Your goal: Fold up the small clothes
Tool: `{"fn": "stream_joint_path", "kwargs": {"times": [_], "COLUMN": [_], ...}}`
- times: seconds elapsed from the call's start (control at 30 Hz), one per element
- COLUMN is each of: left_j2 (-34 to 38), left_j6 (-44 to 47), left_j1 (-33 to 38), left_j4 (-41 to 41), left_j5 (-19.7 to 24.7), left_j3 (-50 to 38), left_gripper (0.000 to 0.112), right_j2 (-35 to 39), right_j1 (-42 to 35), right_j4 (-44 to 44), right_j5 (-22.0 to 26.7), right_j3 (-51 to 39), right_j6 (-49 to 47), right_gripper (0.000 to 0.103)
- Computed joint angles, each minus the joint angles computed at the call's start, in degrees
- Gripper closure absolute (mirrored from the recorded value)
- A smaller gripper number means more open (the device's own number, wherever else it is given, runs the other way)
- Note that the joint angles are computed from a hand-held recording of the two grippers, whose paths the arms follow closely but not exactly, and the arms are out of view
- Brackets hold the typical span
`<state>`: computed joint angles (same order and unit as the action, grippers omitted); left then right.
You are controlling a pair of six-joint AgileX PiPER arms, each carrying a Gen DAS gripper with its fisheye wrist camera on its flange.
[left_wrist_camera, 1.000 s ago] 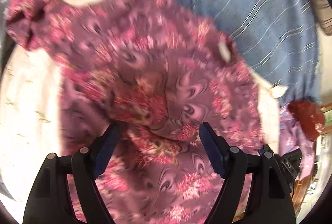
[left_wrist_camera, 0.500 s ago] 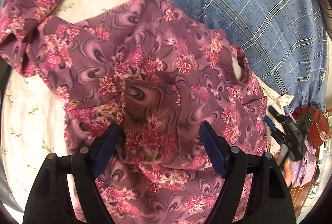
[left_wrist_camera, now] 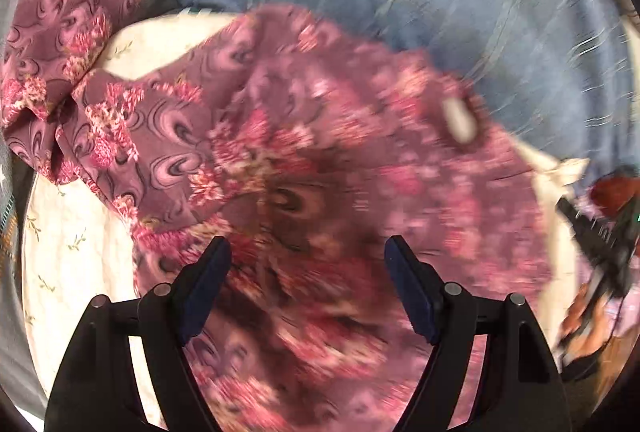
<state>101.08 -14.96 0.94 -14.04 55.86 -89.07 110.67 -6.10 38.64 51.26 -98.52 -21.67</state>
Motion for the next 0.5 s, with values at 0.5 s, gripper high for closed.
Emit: {"fn": "stream_joint_path", "kwargs": {"times": [0.5], "left_j2": [-8.54], "left_j6": [-3.05], "left_j1": [-4.76], "left_j4": [3.14], "left_j5": [-3.23], "left_j3": [11.99], "left_gripper": [0.031], "right_j2": [-18.25], "right_j1": [1.73], "right_j4": [1.6], "right_j5": [-4.85], "right_j3": [28.9], "right_j6": [-7.39], "right_gripper": [0.081]}}
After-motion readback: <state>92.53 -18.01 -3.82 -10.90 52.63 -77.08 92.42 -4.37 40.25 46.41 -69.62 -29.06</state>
